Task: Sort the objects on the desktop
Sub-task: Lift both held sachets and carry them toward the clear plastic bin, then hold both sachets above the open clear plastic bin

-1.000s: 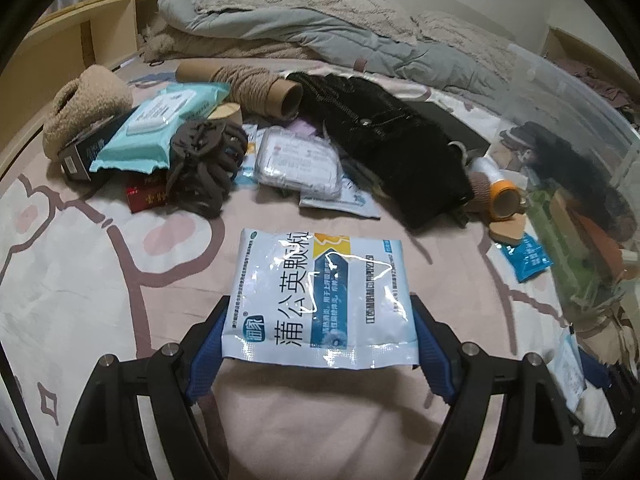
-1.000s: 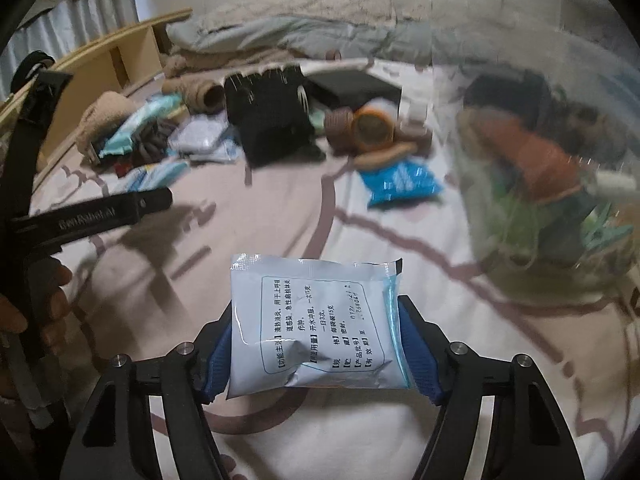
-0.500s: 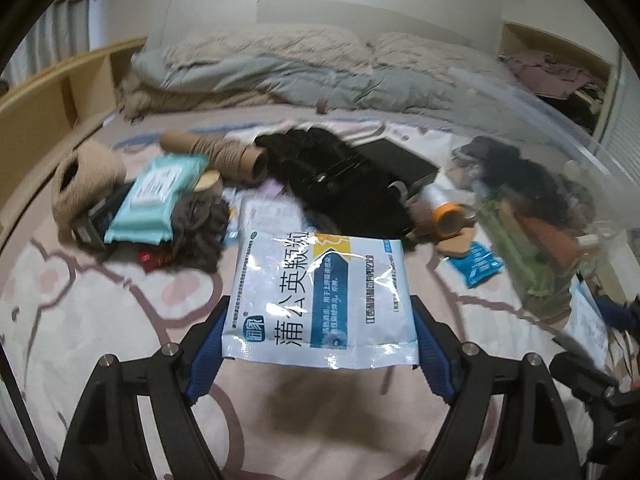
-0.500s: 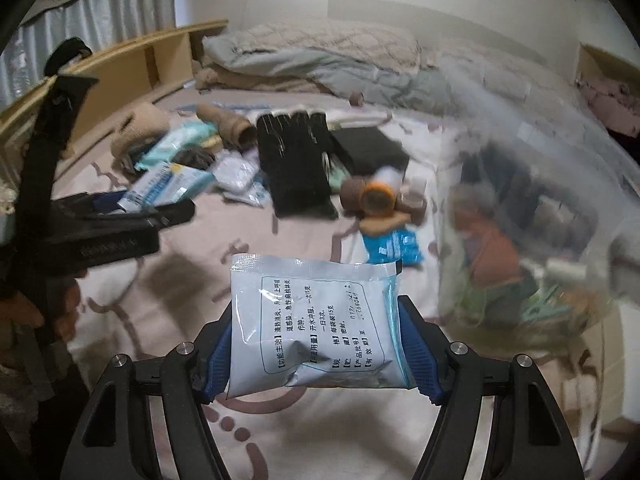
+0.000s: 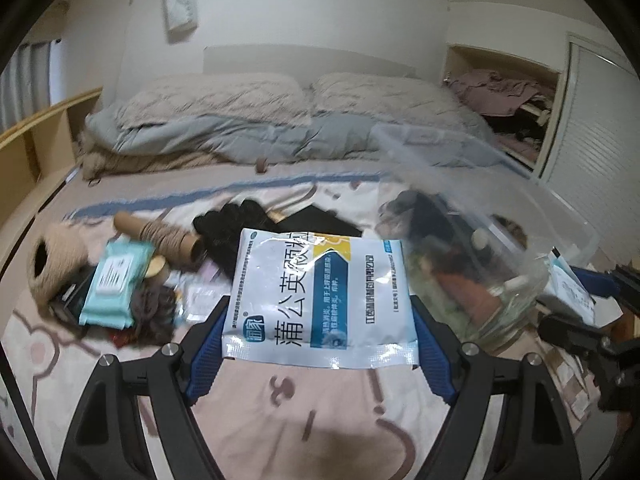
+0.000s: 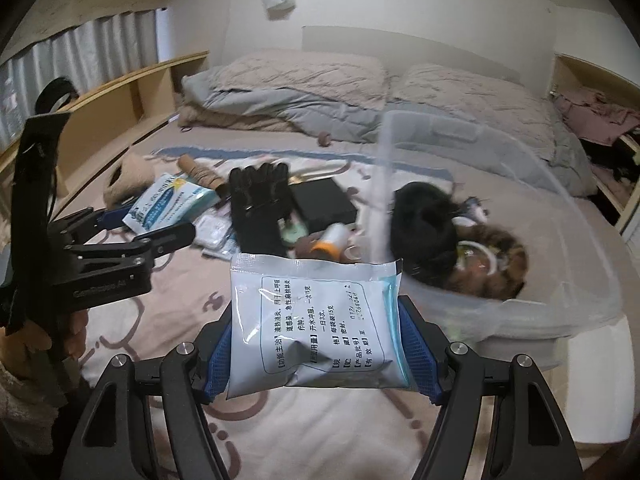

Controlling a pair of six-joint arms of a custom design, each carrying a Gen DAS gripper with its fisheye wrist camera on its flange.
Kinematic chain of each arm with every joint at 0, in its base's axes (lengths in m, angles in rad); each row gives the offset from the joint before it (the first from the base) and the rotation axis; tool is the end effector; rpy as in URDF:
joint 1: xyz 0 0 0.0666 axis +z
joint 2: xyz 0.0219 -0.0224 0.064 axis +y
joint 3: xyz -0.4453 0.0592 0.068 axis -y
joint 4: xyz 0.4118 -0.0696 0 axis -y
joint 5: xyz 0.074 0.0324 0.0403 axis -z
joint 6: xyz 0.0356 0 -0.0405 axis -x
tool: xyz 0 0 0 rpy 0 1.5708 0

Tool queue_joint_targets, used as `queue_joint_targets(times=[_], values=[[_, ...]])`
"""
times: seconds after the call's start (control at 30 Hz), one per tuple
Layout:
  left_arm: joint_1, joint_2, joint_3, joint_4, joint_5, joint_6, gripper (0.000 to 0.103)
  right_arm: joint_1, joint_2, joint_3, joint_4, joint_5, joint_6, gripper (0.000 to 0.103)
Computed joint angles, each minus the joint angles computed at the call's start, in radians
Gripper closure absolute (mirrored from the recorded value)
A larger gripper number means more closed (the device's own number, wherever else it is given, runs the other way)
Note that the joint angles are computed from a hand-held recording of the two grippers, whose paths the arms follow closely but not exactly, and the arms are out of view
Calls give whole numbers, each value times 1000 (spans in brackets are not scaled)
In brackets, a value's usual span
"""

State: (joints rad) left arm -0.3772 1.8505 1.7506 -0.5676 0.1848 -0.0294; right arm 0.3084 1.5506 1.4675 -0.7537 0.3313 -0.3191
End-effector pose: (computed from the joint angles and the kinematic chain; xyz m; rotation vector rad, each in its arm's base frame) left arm 0.6533 -0.2663 0.4311 0.5539 2.1853 -0.3946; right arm 0.5403 0.1595 0.4629 0.1633 2.3455 -0.0947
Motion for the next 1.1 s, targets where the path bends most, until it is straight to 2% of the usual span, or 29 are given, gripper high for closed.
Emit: queue_joint_targets(times=[0.23,0.43,0.63,0.73,1.0,1.1], values=[[-31,1,40,-12,24,-33,20,-39,-24,46,-65,57,12,30],[-51,-25,72,-61,71,-10,20,-42,-58,62,-90,119,21,30],[-78,-73,87,-81,57,-13,20,-53,-92,57,-93,125,16,30],[-89,-79,128,-132,73,0,20,-62,-112,54,-102,114,-12,30],[-109,-62,255,-207,49,-17,20,-85,-104,122,-203,148,-67,30],[-118,-60,279,-200,22,-32,20,-95,-90,157,-222,152,-79,30]])
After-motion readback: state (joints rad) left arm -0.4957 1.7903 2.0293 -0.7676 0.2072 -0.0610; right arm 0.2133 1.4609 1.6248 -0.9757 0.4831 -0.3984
